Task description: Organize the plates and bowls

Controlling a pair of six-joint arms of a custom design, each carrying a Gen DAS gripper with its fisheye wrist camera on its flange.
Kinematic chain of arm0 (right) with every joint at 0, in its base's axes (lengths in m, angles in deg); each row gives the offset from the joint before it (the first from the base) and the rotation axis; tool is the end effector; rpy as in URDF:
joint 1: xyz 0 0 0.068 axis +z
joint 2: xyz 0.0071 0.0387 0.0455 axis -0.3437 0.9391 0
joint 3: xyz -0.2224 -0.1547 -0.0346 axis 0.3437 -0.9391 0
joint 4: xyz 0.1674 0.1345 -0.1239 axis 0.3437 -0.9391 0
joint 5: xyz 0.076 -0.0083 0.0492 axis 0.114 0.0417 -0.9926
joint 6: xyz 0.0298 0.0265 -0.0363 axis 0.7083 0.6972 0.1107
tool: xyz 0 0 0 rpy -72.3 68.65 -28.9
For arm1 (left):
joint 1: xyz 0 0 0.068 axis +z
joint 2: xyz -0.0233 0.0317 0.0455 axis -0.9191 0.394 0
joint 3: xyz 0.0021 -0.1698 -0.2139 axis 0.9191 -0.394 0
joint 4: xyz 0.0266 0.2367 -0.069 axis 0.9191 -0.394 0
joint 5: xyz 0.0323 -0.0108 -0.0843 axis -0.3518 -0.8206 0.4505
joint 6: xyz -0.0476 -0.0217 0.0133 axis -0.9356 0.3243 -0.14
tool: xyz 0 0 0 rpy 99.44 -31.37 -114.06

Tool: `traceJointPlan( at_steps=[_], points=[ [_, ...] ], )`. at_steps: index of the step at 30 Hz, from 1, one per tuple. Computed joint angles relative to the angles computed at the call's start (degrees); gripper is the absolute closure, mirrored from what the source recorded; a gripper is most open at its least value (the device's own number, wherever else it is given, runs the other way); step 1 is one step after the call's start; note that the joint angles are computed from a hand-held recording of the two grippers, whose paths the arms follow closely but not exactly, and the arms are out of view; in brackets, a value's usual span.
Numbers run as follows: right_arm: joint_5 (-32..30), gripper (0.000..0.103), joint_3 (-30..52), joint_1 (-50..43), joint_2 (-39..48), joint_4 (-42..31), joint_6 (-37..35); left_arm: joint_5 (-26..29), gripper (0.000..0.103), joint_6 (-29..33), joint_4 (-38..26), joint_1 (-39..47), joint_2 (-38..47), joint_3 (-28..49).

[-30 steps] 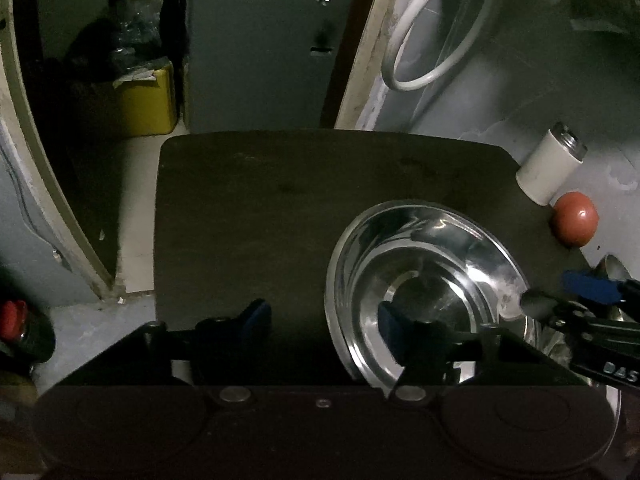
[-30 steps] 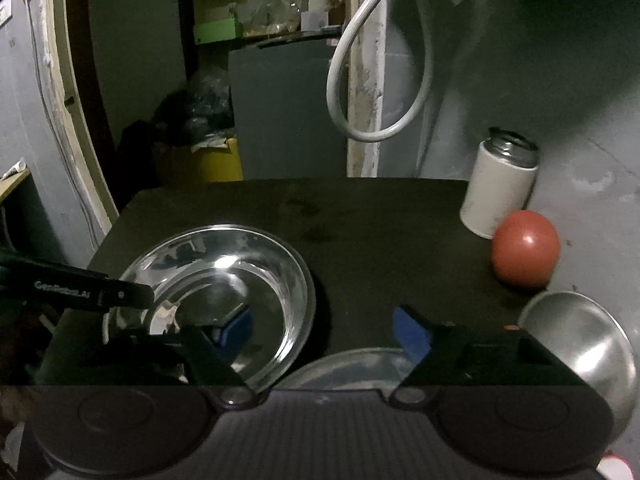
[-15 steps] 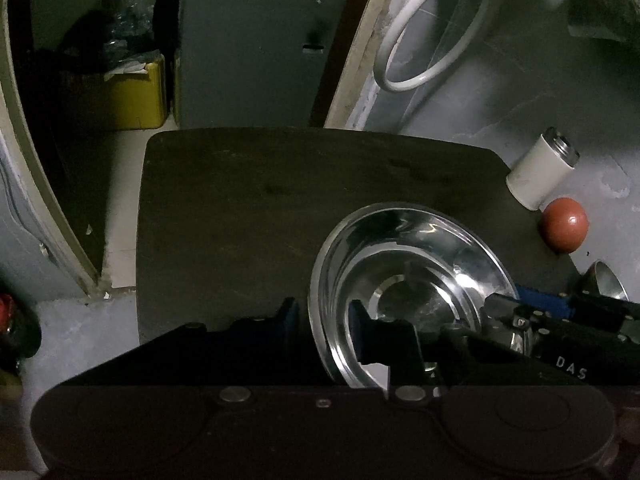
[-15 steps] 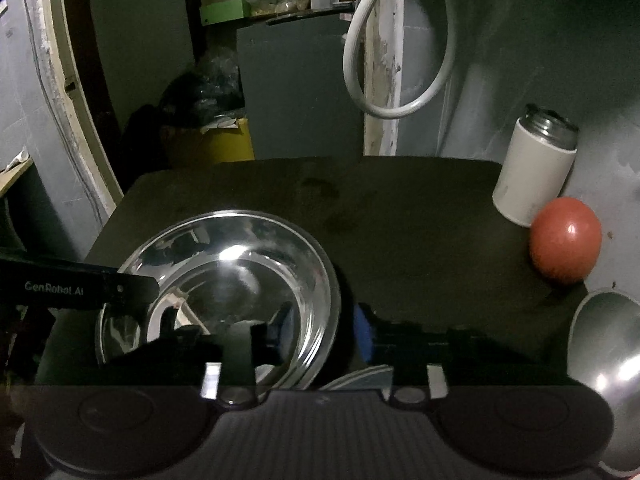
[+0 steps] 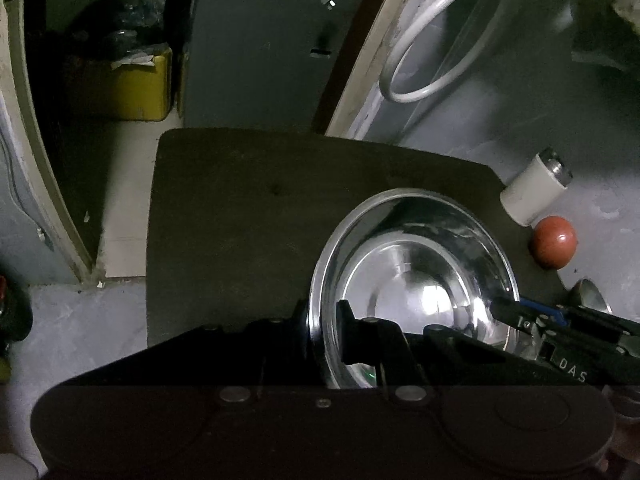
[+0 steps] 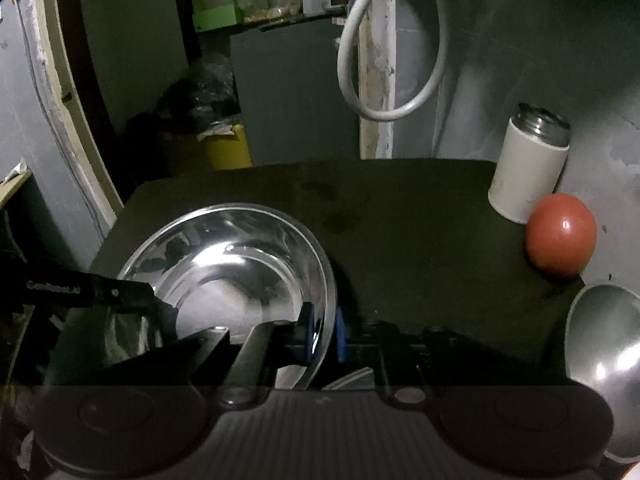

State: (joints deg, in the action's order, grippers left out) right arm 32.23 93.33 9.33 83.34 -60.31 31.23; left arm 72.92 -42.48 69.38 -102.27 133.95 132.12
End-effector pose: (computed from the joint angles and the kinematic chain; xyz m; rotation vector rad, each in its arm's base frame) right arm 0.2258 0.1217 0.2080 -0.2498 2.3150 0.2185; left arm 0.2234 -0.1531 0.2147 -0.1148 2.4580 -0.4068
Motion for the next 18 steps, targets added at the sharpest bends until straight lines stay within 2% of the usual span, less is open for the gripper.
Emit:
traceJointPlan(
  at_steps=[9,18],
  points=[
    [1.7,0.09,-0.25,2.35,-9.31,-6.78,3.62,-2.21,0.087,-3.39,-7.66,-4.09,-8.31,1.5],
    [3.58,0.09,-1.31,6.21,-23.17,-19.62,9.05,-7.22,0.083,-12.02,-17.2,-15.45,-16.88,1.17]
  ],
)
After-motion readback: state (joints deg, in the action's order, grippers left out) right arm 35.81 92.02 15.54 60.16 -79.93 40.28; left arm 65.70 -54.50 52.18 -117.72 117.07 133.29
